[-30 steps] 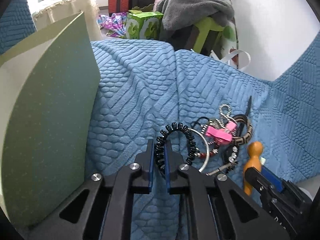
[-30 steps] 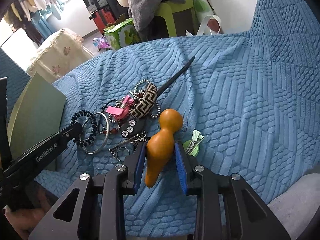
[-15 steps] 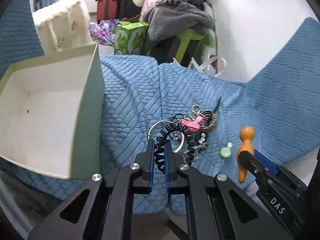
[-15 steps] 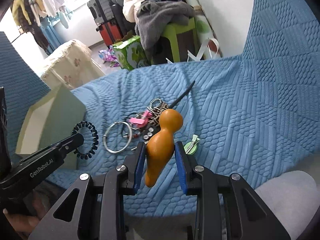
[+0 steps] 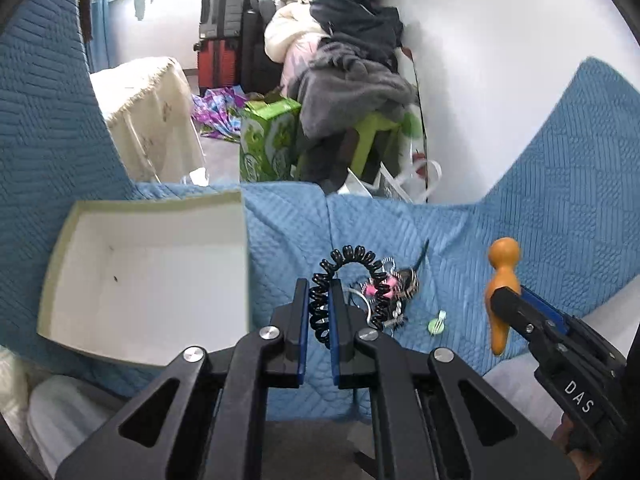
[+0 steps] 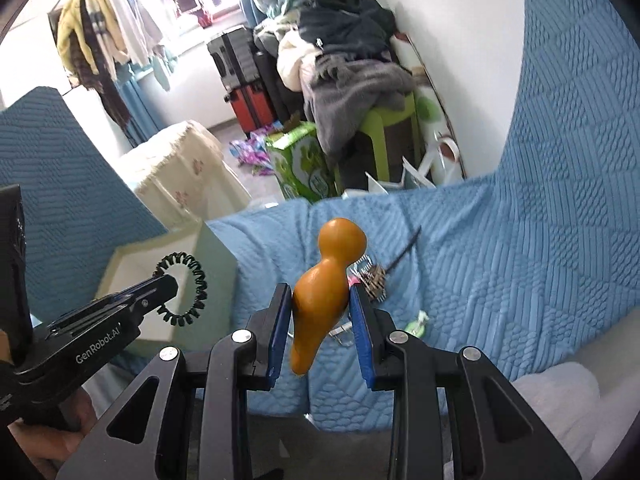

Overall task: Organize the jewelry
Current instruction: 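Carry the bracelet and gourd pendant with both grippers over the open box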

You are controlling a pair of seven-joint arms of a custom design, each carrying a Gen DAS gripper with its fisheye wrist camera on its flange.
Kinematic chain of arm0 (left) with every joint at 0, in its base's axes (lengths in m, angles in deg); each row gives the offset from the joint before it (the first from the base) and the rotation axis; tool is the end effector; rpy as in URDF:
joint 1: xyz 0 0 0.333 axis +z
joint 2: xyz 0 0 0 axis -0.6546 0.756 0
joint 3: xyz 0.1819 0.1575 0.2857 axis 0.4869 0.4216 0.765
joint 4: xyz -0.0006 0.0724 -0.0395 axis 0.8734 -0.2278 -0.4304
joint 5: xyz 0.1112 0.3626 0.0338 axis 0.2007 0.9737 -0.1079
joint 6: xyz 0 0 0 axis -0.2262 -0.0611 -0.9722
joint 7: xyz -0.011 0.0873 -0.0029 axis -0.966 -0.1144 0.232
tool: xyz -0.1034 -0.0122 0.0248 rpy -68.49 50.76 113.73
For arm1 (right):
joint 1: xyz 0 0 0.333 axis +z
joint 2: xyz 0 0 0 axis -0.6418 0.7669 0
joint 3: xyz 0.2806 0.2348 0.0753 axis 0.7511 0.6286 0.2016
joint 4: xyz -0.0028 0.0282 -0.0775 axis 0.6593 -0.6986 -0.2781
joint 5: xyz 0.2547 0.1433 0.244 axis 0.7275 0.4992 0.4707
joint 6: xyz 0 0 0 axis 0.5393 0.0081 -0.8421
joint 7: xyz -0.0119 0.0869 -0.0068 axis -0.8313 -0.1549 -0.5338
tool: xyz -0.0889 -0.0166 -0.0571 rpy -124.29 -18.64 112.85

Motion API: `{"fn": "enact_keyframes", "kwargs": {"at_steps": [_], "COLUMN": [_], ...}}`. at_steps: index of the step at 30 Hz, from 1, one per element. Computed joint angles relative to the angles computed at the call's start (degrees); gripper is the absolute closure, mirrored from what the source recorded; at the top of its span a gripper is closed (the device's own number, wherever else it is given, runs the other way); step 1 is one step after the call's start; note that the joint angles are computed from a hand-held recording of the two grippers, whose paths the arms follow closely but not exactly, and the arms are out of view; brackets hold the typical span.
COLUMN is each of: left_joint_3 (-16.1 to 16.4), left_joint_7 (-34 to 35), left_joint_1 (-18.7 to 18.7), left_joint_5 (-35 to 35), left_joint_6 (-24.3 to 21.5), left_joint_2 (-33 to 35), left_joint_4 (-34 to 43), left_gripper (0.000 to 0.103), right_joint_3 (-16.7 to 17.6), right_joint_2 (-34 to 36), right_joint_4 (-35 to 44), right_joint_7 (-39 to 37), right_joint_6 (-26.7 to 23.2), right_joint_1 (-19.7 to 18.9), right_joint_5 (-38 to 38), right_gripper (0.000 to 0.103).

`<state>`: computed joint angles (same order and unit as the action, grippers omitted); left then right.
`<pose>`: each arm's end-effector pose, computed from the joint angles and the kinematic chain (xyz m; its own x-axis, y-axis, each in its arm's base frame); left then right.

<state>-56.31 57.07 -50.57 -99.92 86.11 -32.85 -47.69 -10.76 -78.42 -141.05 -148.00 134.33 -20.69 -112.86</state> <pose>0.5802 -0.2334 0.5471 -0.4395 -0.8768 0.1951 -0.7494 0.2382 -0.6178 0.4936 0.2632 0.5094 -0.2764 -0.9360 -0.2181 -0.6301 0.3479 -0.6943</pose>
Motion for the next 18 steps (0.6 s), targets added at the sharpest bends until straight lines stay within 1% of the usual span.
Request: {"fn": "enact_keyframes", "kwargs": {"at_steps": [5,7,9,11,13,16,18], "left_joint_3": [0.6,1.0,1.1,1.5,1.9,2.8,3.2], "left_joint_7": [2.0,2.4,3.7,4.6,5.3,4.8,4.9], "left_joint_1": [1.3,1.7,2.2,2.6,3.2,4.0,4.8], "left_joint_5": [-1.9,-2.4,-4.1,-4.6,-5.5,-4.8,-5.0], "left_joint_6": [-0.5,0.6,0.7,1.1,1.4,1.5,1.1], "left_joint_2": [-0.9,-1.4,-1.7,-1.9,-2.1,-1.8,-1.3], "left_joint_4": [2.4,3.1,3.8,4.5,4.9,5.3,5.5], "left_gripper": [0.094,0.094,0.094,0.094,0.094,0.094,0.094], "right_joint_3": [0.1,0.1,0.0,-0.1,-0.6,-1.4,-2.0], "right_joint_2": [0.6,1.1,2.1,3.7,5.0,8.0,10.5], "right_joint_4": [4.2,6.3,8.8,12.0,14.4,18.7,21.4], "right_joint_7": [-1.3,-2.0,-3.4,-4.9,-6.4,-9.0,-11.7], "right_joint_6": [-0.5,-0.7,-0.3,-0.5,0.3,1.5,2.2], "right_joint_1": [0.3,0.6,1.1,1.9,2.6,4.2,5.3], "right_joint_5": [-1.4,-1.9,-2.2,-3.0,-3.0,-2.4,-0.7], "right_gripper": [0.076,0.076,0.076,0.076,0.076,0.076,0.076]}}
